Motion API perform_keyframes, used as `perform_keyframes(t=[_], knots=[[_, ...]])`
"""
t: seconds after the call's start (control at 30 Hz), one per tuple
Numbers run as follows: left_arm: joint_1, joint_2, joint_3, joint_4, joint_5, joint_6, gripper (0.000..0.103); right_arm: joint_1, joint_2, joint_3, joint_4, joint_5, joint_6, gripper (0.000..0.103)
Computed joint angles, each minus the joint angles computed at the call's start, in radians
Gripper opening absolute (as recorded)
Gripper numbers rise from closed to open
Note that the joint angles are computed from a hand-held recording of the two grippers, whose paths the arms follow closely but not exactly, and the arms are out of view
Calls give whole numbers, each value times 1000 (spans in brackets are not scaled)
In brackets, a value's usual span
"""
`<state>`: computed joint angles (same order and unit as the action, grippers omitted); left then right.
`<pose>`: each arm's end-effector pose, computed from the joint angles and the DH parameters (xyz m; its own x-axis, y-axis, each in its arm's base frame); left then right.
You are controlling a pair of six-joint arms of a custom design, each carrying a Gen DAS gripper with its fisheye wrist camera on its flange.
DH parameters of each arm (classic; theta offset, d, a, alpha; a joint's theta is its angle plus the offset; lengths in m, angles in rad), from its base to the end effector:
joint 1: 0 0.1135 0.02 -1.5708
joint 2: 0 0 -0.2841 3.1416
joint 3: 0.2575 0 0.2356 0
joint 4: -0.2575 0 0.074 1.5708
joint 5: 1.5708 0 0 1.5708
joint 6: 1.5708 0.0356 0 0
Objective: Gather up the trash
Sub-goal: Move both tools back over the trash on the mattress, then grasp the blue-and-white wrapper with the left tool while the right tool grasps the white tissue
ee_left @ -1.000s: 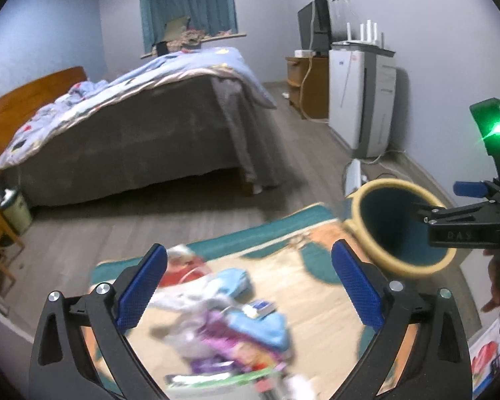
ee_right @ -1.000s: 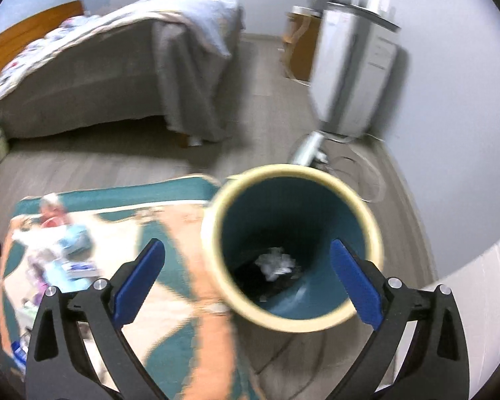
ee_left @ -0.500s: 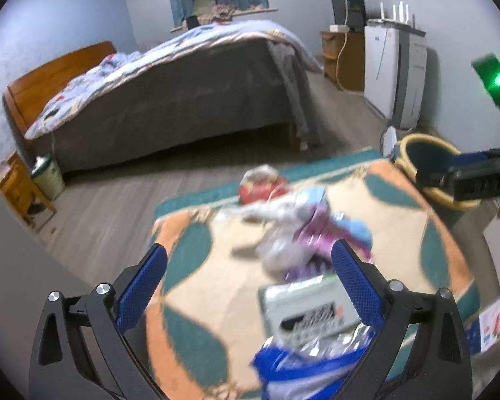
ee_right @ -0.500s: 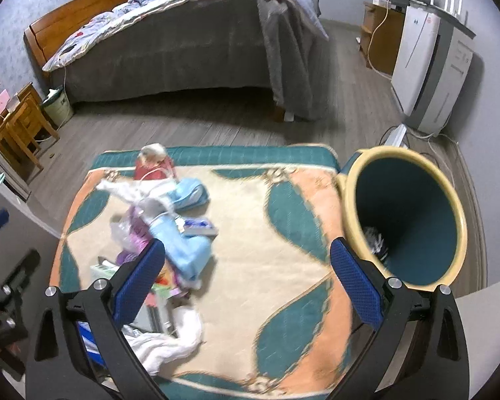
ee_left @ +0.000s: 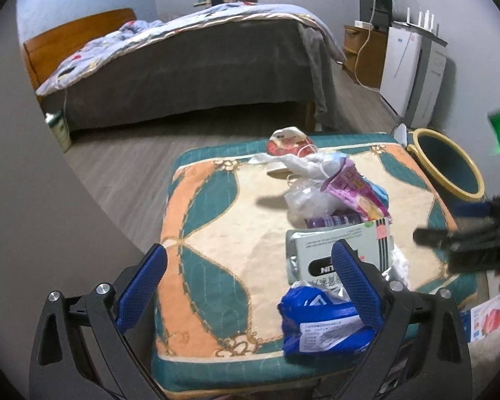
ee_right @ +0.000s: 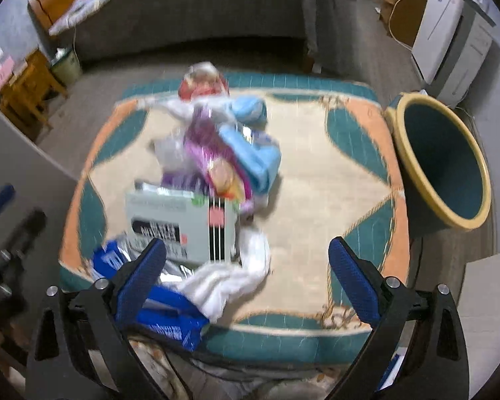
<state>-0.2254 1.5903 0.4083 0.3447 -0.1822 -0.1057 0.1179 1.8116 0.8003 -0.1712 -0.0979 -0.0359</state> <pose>0.2358 -0.0474 0.1285 -0.7307 0.0611 -0.6799 0.0246 0.9977 0.0632 0.2985 0.0389 0.1269 -0.9130 -0.1441 -0.3816 -0.1867 0.9794 0.0768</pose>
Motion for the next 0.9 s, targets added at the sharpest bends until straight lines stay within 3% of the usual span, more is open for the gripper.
perform_keyframes(t=[0.13, 0.27, 0.37, 0.43, 0.5, 0.57, 0.9], knots=[[27, -14, -22, 15, 26, 22, 98, 29, 36, -11, 9, -9, 42, 81], [44, -11, -33, 19, 37, 52, 98, 60, 77, 5, -19, -32, 68, 67], [58, 1, -37, 24, 52, 57, 98, 91, 98, 11, -25, -32, 78, 64], [62, 10, -36, 24, 56, 65, 98, 103, 121, 21, -40, -28, 77, 52], [60, 20, -34, 24, 62, 68, 98, 95, 144, 36, -57, -22, 84, 20], [61, 33, -30, 24, 80, 63, 98, 66, 139, 40, -55, -41, 104, 10], [-76, 185, 3, 15, 147, 0, 97, -25, 39, 40, -36, -99, 108, 6]])
